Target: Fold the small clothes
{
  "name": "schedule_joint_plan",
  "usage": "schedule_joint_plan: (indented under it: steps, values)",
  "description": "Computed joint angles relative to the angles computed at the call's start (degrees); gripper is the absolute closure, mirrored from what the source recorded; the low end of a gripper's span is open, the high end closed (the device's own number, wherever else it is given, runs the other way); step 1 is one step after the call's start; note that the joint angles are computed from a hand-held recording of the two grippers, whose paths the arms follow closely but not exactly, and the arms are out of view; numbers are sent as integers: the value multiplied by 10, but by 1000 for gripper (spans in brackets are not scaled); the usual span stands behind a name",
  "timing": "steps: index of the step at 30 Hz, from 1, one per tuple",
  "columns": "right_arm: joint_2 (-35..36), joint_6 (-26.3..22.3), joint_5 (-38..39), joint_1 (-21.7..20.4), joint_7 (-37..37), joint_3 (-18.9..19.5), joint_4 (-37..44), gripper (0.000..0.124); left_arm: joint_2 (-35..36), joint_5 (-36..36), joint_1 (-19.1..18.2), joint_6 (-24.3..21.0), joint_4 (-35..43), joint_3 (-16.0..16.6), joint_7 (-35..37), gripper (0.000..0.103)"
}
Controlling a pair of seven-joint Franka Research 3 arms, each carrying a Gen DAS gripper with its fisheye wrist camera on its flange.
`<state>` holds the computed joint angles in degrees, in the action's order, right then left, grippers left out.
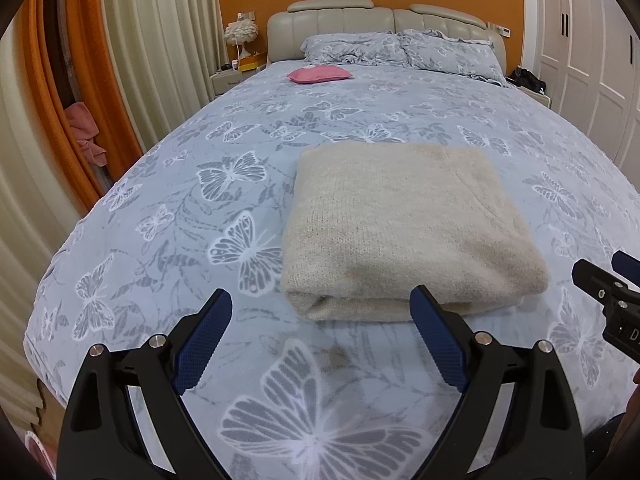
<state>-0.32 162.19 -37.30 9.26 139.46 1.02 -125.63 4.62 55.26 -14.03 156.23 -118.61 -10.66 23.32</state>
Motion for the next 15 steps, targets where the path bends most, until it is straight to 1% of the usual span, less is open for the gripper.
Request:
schedule_joint_plan:
  steps: [15]
  values:
    - [-1, -1, -1, 1, 2, 1, 0, 48, 1, 2, -2, -6, 0, 0, 0, 15]
